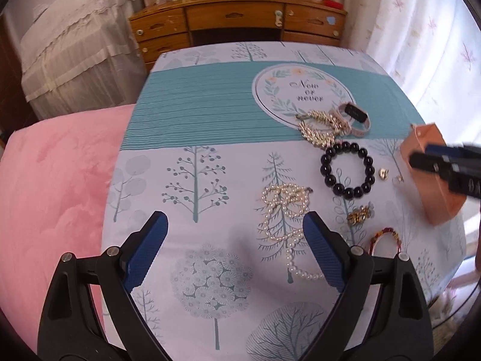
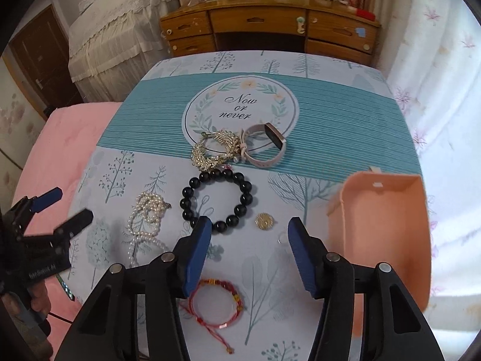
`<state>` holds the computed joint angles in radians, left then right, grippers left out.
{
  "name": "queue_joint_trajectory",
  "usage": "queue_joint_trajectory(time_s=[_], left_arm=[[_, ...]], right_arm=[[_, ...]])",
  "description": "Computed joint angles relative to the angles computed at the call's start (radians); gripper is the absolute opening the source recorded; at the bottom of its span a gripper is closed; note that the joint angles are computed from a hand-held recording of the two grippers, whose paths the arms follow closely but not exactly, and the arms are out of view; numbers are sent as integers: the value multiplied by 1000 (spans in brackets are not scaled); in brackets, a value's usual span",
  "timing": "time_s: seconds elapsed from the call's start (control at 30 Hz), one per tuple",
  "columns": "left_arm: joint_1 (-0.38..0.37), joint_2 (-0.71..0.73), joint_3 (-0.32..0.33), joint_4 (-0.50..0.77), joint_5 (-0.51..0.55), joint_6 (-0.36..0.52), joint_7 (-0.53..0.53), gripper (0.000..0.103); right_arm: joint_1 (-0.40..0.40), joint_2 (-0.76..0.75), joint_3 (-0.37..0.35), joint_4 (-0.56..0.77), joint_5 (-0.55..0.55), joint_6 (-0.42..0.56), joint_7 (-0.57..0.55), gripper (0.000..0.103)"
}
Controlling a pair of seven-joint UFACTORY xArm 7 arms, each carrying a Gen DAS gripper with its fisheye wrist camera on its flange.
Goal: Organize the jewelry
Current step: 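Grasp the pink watch band with the right tool while the left tool grasps the pearl necklace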
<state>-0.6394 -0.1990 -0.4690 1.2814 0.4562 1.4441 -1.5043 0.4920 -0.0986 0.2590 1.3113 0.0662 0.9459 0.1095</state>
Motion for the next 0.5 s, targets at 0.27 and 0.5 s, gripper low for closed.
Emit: queue_joint_trajectory(time_s=[0.27,0.5], left_arm=[[24,16,64,-94,-73,-232,143,89],[59,53,113,-131,-171,-376,248,89]], right_arm=[[25,309,-11,306,-31,79,-38,53],[73,533,-45,564,-65,159,-45,53]])
